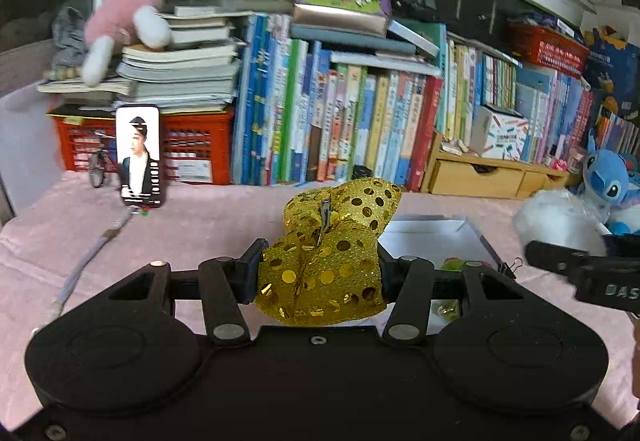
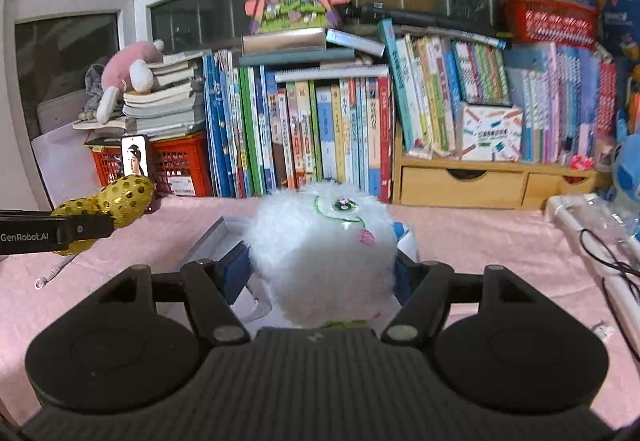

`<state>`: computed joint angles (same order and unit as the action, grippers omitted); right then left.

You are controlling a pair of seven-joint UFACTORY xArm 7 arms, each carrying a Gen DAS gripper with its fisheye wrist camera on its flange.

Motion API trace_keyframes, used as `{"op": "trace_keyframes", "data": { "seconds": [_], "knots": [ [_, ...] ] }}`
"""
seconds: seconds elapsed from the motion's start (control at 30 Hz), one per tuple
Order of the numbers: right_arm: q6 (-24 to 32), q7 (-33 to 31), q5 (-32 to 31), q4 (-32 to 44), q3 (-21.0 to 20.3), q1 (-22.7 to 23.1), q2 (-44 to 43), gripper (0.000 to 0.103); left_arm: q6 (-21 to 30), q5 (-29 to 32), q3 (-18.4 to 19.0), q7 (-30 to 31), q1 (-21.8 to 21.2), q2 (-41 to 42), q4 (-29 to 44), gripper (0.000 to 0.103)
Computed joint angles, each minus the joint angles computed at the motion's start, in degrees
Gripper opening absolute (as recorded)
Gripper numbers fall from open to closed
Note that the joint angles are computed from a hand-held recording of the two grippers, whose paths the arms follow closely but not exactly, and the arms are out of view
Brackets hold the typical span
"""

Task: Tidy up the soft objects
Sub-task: 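Lift and carry the yellow bow and white plush over the tray with both tools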

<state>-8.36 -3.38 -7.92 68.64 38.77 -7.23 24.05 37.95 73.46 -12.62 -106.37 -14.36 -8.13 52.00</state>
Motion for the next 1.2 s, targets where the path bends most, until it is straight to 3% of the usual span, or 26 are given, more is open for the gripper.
{"op": "trace_keyframes", "data": {
  "seconds": [0.07,0.27,0.53,0.7,1.0,1.2],
  "knots": [
    [4.7,-0.8,0.6,4.4,-1.1,1.9,2.3,0.071,-1.4,-2.1,1.1,2.7,0.5,2.4,2.6,0.049],
    [17.6,-2.5,2.8,18.0,-9.3,12.0,9.0,0.071,-4.3,-10.4,5.0,12.6,0.9,11.1,11.1,0.049],
    [31.9,-8.2,6.7,30.2,-12.8,18.2,15.9,0.072,-10.3,-29.0,9.8,28.0,0.8,20.4,16.5,0.05],
    [37.9,-8.5,8.7,36.5,-17.4,22.9,19.3,0.072,-13.1,-37.2,11.7,33.5,0.2,23.2,17.0,0.05],
    [45.5,-7.9,12.6,46.3,-25.9,29.8,24.1,0.072,-11.0,-46.4,13.4,41.7,-1.3,27.1,21.3,0.052],
    [49.4,-8.0,13.0,50.8,-28.4,32.0,26.7,0.072,-11.2,-51.2,13.5,46.0,-1.3,28.8,22.8,0.057]
  ]
}}
